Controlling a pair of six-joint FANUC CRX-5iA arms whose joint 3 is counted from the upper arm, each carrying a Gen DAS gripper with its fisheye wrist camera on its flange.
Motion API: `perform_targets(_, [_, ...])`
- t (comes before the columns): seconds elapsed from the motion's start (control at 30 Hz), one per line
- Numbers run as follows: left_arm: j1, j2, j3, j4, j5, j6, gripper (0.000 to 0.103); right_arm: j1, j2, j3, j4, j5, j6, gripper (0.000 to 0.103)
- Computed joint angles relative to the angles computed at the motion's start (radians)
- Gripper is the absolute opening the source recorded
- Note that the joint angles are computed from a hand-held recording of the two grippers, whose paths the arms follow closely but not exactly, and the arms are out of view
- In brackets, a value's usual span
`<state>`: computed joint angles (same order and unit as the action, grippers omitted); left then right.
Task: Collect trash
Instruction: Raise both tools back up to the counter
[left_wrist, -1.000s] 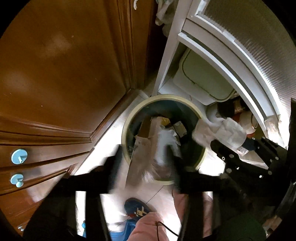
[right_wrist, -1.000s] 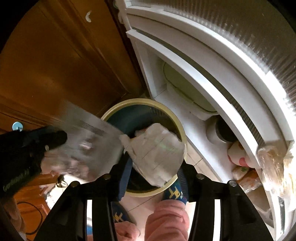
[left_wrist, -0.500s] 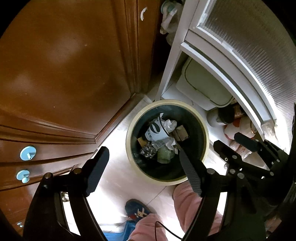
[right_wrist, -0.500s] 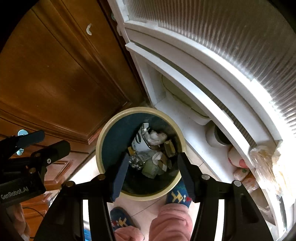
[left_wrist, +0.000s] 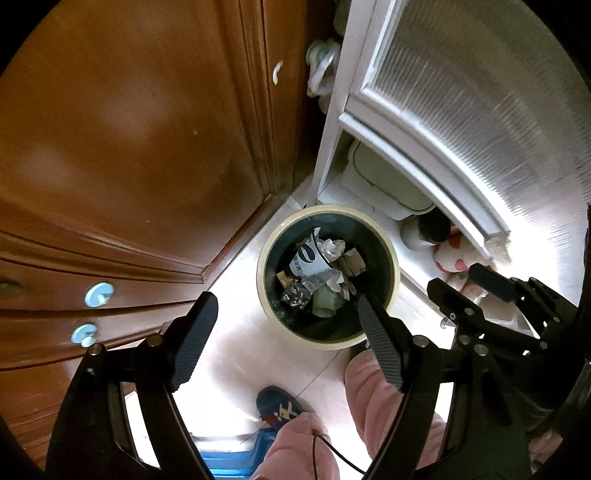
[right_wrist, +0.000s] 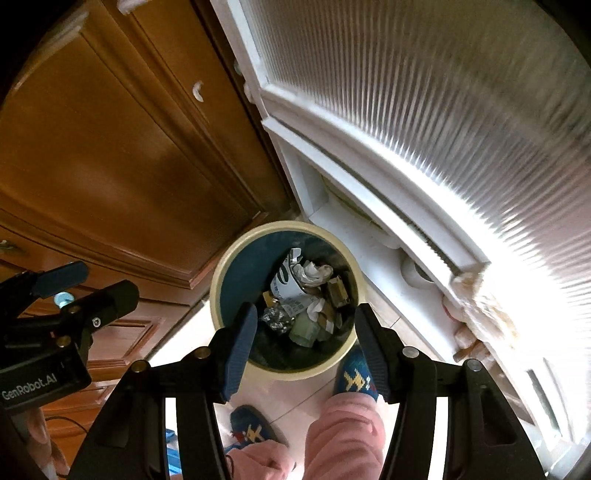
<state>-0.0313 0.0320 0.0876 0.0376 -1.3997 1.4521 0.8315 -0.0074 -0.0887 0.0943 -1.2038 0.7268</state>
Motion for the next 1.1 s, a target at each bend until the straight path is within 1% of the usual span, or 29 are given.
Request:
perform_targets(0.23, [0.006,-0.021,0.108,-0.010,-0.111,-0.006,0.076,0.031,-0.030,0.096,0.031,-0.111,0.002,0.056])
perform_targets(0.33, [0.000,-0.022,0.178,-0.029,-0.173,-0.011,0.076,0.045,-0.034,0.159,0.044,-0.174,0.004,0.056])
perform_targets(0.47, [0.007,-0.027,0.253,-0.023,-0.240,-0.033,0.076,0.072,-0.035,0.255,0.074,-0.260,0.005,0.056])
perform_targets(0.67, [0.012,-0.014,0.425,-0.011,-0.349,-0.076,0.076,0.110,-0.022,0.417,0.116,-0.376,0.029,0.056])
perform_targets(0.77, [0.022,0.003,0.532,0.008,-0.388,-0.101,0.076,0.136,-0.004,0.521,0.148,-0.441,0.052,0.056])
perform_targets(0.83, [0.031,0.019,0.601,0.018,-0.407,-0.120,0.076,0.147,-0.001,0.550,0.164,-0.453,0.061,0.056])
perform_targets(0.9, [0.038,0.044,0.689,0.028,-0.429,-0.135,0.076,0.165,0.013,0.612,0.186,-0.480,0.066,0.056])
perform_targets(0.97, [0.050,0.079,0.784,0.042,-0.461,-0.145,0.076,0.177,0.028,0.664,0.208,-0.498,0.075,0.056])
perform_targets(1.1, [0.058,0.169,1.012,0.061,-0.527,-0.153,0.076,0.198,0.060,0.775,0.264,-0.520,0.109,0.056])
